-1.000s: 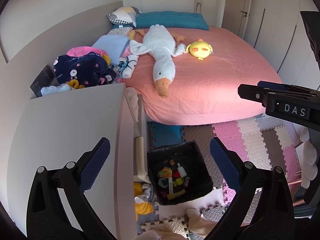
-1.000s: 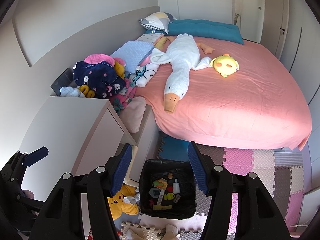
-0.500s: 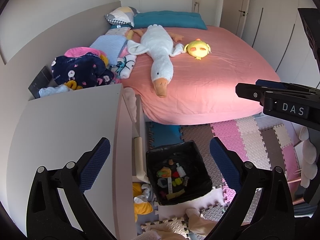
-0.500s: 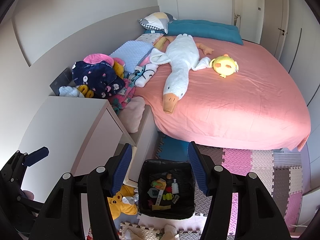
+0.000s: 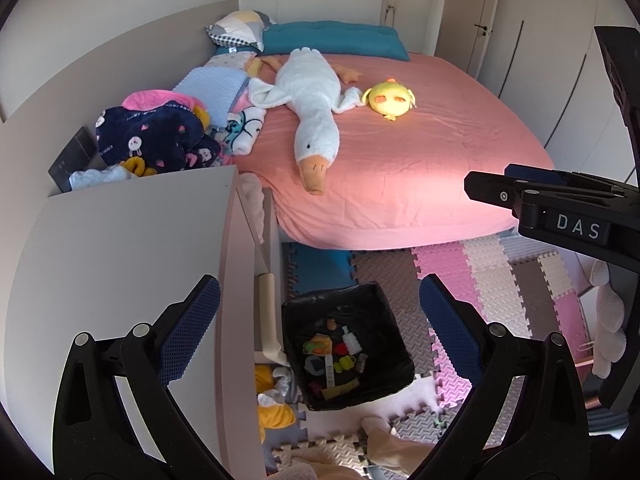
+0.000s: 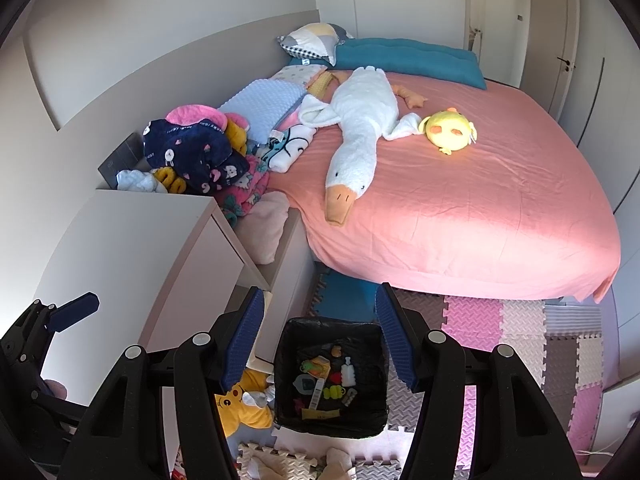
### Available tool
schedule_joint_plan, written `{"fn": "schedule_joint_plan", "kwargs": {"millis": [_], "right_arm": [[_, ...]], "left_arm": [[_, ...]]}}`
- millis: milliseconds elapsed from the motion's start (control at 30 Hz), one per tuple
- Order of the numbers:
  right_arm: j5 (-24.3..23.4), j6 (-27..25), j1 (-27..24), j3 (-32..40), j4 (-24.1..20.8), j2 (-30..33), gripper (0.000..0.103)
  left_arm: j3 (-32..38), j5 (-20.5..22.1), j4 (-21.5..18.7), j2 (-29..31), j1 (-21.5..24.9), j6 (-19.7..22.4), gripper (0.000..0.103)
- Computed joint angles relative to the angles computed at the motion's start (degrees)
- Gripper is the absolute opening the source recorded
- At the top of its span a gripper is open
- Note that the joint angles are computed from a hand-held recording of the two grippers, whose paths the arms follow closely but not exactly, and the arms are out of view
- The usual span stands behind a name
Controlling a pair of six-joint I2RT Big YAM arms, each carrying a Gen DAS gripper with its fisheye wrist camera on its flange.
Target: Collect trash
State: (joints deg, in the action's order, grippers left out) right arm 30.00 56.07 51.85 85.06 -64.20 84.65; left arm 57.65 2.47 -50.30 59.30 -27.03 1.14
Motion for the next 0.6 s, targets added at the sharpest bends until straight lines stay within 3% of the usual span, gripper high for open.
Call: {"fn": "schedule_joint_plan", "kwargs": {"millis": [200, 600], "right_arm": [[0.2, 0.1, 0.0, -0.6, 0.2, -0.3, 0.059], [0.0, -0.1, -0.7, -1.8, 0.5, -1.1, 0.059]], "left_arm": [[-0.4, 1.6, 0.7, 0.1, 0.2, 0.8, 0.096], [0.5, 0.8, 0.4, 1.1, 0.5, 1.1, 0.096]]}}
